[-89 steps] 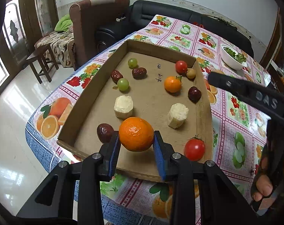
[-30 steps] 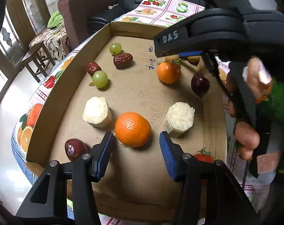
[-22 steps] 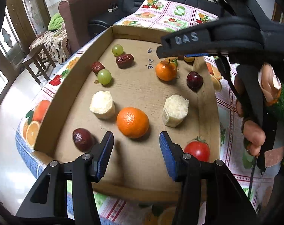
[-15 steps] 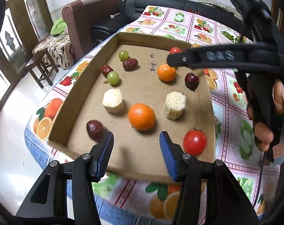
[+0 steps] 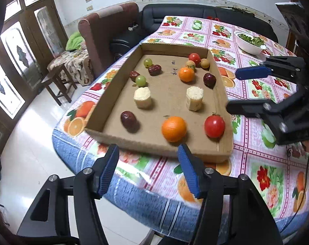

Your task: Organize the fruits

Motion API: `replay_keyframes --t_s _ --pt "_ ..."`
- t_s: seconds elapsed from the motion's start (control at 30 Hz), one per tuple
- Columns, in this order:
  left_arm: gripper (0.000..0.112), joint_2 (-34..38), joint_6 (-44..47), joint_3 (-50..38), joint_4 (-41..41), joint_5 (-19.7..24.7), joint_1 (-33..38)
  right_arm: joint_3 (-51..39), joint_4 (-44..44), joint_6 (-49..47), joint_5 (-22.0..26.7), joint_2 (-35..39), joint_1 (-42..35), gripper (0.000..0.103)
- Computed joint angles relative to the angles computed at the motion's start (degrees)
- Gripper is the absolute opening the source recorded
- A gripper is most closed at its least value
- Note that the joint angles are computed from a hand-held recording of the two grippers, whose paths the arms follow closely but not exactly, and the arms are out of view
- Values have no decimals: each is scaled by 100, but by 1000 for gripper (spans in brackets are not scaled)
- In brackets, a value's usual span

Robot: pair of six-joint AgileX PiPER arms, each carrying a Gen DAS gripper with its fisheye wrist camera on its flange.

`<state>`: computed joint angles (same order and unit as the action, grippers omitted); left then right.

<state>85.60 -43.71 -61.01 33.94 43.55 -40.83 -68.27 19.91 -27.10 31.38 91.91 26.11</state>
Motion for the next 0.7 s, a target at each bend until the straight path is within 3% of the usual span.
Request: replay_keyframes --t_s 0.7 --pt "62 -580 -382 409 302 324 -353 430 -335 -534 255 -259 424 75"
